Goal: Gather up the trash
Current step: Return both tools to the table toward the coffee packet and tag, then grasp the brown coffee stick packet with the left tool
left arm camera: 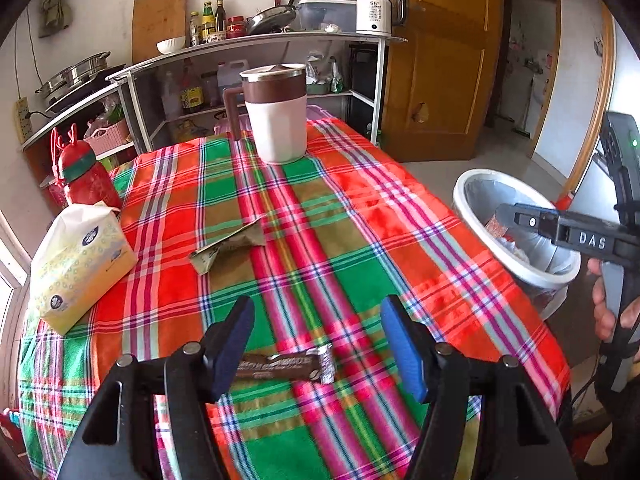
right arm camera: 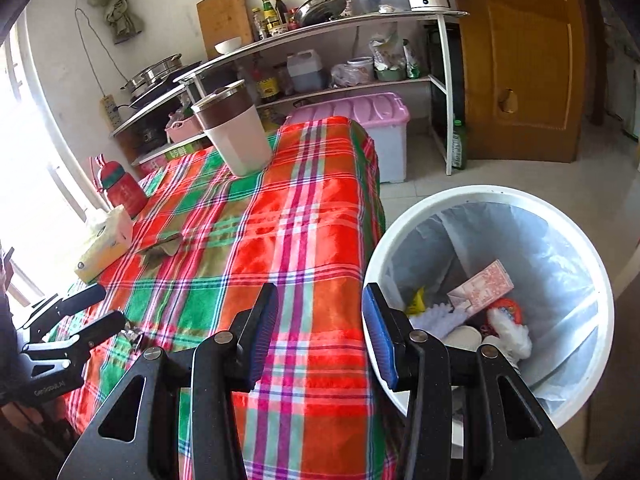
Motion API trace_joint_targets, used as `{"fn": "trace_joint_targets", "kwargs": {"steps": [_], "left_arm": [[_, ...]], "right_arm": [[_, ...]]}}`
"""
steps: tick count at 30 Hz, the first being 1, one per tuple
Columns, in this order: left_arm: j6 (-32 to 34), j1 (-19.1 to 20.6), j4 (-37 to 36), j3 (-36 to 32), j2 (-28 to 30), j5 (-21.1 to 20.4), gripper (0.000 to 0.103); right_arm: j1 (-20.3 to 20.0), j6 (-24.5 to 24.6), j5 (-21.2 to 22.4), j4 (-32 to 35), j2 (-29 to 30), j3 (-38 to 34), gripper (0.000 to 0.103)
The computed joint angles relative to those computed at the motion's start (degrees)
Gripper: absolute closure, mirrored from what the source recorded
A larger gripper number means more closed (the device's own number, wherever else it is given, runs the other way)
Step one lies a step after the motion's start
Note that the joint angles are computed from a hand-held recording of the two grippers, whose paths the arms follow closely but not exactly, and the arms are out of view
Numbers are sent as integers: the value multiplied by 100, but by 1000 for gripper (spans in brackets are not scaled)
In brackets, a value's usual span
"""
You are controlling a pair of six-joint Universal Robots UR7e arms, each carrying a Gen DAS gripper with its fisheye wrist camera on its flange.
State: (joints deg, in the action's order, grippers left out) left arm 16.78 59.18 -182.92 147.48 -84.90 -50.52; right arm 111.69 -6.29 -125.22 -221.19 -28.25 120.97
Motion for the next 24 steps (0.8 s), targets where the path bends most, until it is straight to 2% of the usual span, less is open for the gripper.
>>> {"fn": "trace_joint_targets", "kwargs": {"steps": [3, 7, 11, 15, 18, 21, 24], "left_arm": [[272, 136, 66, 33, -123, 24, 34], [602, 340, 364, -6, -214, -163, 32], [1054, 407, 255, 6, -15, -10, 31], [1176, 613, 419, -215, 131, -146, 31], [1441, 665, 283, -281, 310, 90, 31], [1345, 812, 595, -378, 100, -133, 31], [1549, 839, 607, -328, -13, -122, 31]], "right_arm": [[84, -7, 20, 184, 97, -172, 58], [162, 19, 52, 376, 202, -349, 58], [242, 7, 35, 613, 315, -557, 58], [301, 19, 2, 917, 438, -799, 58], [340, -25, 16, 1088, 525, -973, 58], [362, -56, 61, 1202, 575, -1099, 58], [376, -67, 76, 1333, 647, -1256, 58]]}}
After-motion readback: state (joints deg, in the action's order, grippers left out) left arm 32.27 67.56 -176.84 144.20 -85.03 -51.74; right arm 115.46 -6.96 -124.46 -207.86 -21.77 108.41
